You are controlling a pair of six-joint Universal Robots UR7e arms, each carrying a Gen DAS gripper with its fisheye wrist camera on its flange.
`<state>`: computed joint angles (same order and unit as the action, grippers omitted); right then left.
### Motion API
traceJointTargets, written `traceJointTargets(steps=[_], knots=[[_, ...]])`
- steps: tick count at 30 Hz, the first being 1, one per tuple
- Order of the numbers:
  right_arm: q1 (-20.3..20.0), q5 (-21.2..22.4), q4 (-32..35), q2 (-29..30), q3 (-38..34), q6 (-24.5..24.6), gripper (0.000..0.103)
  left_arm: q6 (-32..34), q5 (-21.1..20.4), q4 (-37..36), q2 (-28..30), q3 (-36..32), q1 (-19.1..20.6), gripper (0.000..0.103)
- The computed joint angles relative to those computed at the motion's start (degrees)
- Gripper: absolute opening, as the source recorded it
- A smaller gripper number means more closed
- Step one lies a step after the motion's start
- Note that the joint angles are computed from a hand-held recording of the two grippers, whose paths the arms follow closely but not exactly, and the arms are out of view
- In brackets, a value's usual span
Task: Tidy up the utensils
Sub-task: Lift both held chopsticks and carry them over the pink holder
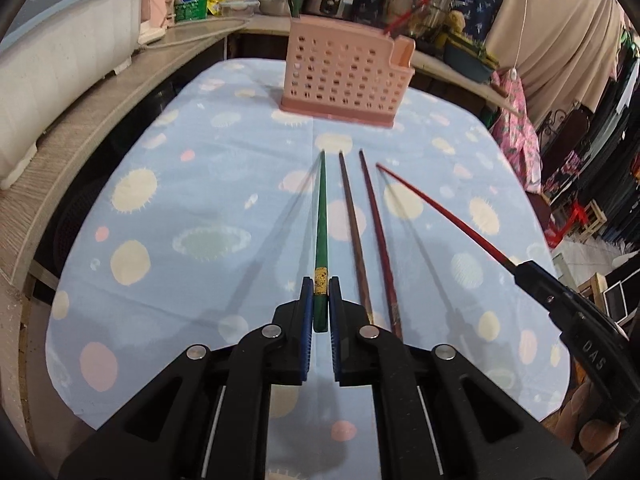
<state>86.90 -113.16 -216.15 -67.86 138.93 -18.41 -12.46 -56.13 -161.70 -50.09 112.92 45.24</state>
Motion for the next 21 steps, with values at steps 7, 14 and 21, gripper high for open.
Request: traceJointTargets(steps=[7,14,21], knots=[[2.11,1.07,0.40,-4.50,-2.89,-0.21,0.007,2.60,1.21,-3.17,-1.61,-2.64,-1.14,0.007],[3.43,2.20,0.96,-5.84,-6.89,-1.62,0.007,6.87,2.67,-5.80,-0.44,-7.27,-1.63,0.007],[4.88,2.89,2.48,-4.73,-12.69,-3.14,0.007,10.96,3.93,-6.34,3.32,-14.84,-1.20,0.007]])
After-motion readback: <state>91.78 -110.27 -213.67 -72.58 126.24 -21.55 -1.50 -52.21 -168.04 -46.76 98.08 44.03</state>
